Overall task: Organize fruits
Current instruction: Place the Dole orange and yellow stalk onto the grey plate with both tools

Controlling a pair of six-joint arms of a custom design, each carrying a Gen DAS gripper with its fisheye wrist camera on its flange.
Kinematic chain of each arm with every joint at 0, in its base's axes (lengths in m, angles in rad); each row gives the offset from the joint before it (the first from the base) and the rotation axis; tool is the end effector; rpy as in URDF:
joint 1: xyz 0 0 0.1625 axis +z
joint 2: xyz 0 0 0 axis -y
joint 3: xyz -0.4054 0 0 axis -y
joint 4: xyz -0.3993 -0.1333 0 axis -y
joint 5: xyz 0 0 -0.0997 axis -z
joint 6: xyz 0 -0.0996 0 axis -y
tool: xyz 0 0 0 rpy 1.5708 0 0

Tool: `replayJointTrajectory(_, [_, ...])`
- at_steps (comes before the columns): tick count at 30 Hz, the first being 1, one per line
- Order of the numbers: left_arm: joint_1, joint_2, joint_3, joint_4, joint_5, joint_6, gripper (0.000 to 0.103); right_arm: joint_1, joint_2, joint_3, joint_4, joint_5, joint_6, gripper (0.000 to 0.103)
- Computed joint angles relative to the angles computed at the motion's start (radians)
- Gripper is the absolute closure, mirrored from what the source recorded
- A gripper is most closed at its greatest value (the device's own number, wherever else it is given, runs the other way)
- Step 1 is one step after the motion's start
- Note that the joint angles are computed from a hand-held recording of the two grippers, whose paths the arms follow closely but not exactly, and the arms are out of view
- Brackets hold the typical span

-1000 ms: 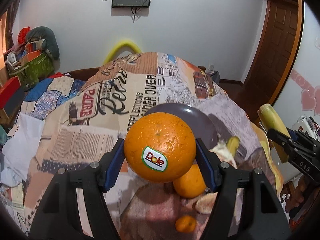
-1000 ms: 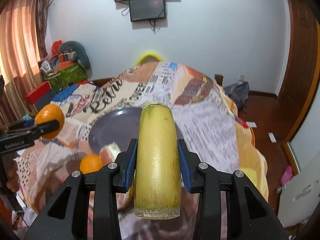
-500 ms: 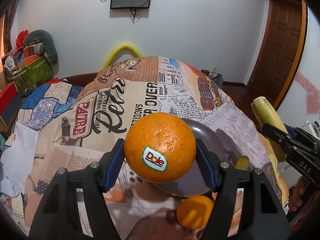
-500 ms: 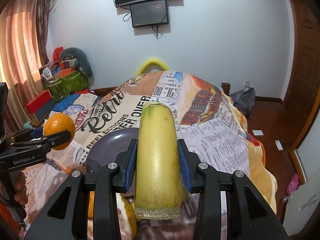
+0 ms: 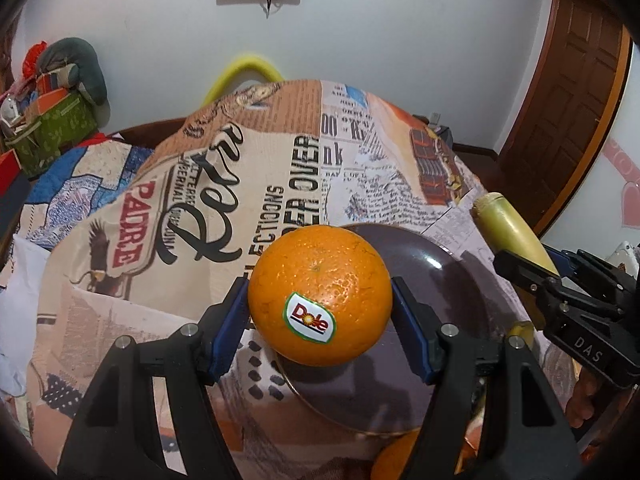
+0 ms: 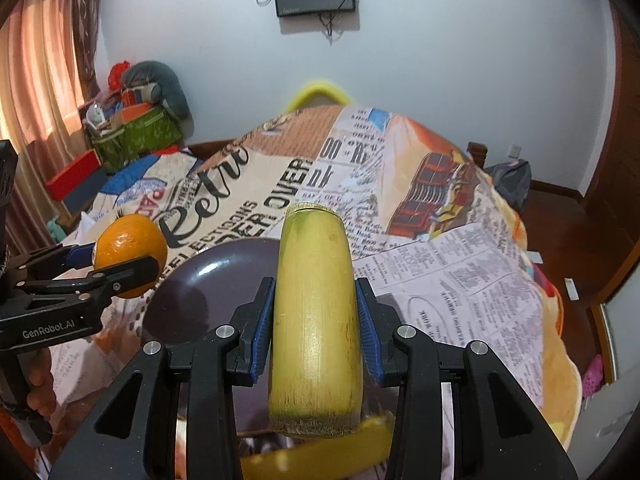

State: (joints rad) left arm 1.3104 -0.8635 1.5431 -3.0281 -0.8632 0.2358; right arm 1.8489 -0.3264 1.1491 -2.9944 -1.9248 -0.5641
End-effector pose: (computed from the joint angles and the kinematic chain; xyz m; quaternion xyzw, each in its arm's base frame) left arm 0.0116 -0.7256 0.2357 0.0858 0.8737 -0.3596 0.3162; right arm 0.3120 -0.7332 -0.0209 0.3368 -0.8794 0.2644 0.2080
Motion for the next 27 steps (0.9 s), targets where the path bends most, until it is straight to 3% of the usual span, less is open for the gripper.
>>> replayJointTrajectory(12, [0.030,0.057,-0.075,0.118,0.000,-0.013,0.035,-0.003,0.067,-0.124,0.200,-0.031,-0.001,0.067])
replayJointTrajectory(27, [0.030,0.074,-0.095,0.149,0.020,0.000,0.035,-0.010,0.083,-0.160,0.286,-0.038,0.017,0.067])
